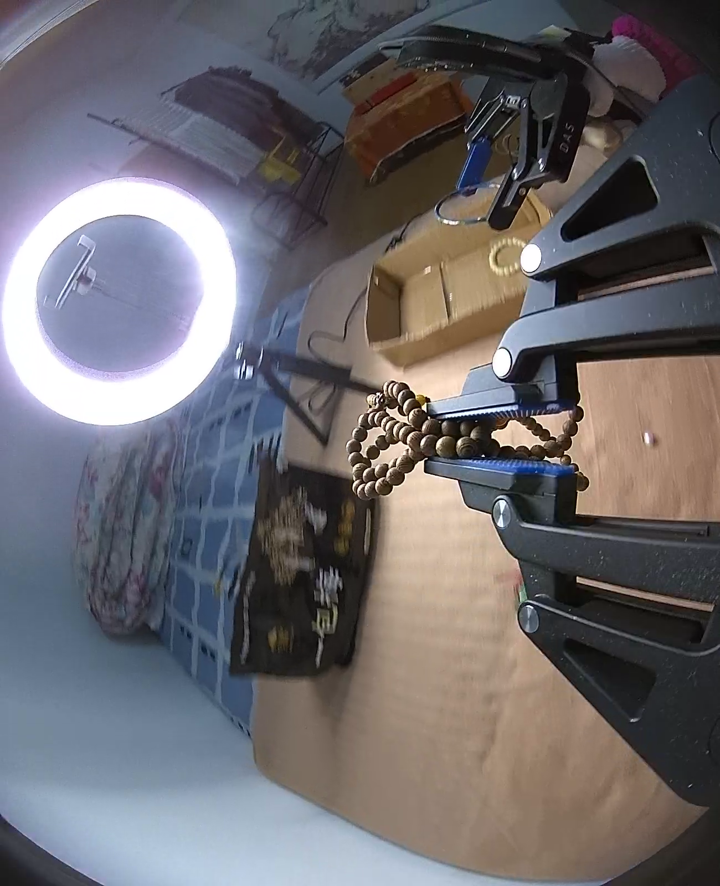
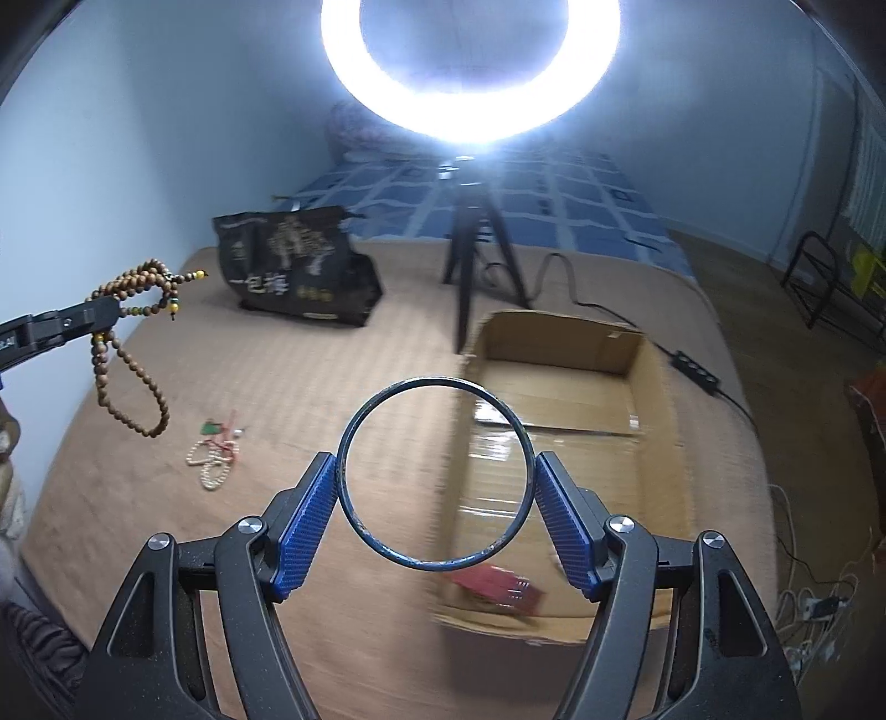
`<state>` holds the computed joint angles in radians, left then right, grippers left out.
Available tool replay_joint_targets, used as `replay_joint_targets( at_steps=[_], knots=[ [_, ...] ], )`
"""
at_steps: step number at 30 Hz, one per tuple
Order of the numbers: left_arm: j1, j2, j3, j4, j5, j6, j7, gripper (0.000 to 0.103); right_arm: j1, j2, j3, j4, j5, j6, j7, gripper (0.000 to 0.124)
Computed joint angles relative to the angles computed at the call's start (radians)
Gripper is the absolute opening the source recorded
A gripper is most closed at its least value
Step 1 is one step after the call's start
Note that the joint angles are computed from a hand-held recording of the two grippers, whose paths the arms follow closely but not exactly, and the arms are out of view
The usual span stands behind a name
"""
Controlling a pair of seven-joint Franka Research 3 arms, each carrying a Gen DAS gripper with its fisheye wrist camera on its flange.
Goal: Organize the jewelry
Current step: 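Carry the mala and bangle into the cardboard box and open both tools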
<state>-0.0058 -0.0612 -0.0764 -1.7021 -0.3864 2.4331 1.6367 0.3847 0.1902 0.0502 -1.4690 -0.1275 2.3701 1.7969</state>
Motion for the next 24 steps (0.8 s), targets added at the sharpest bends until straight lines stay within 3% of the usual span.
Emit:
replay_joint_targets(
  at_steps=[7,24],
  knots=[
    [-0.038,0.043,-0.042,0.056,0.008,0.009,-0.024,0.010,-0.048,-0.029,-0.017,-0.035,0.025,0.012,-0.028,0.071],
    [-0.096,0.226,-0.135,0.246,0.055,0.020,-0.122,0.010,-0.127,0.035,-0.041,0.011,0.127,0.035,-0.105,0.071]
  ],
)
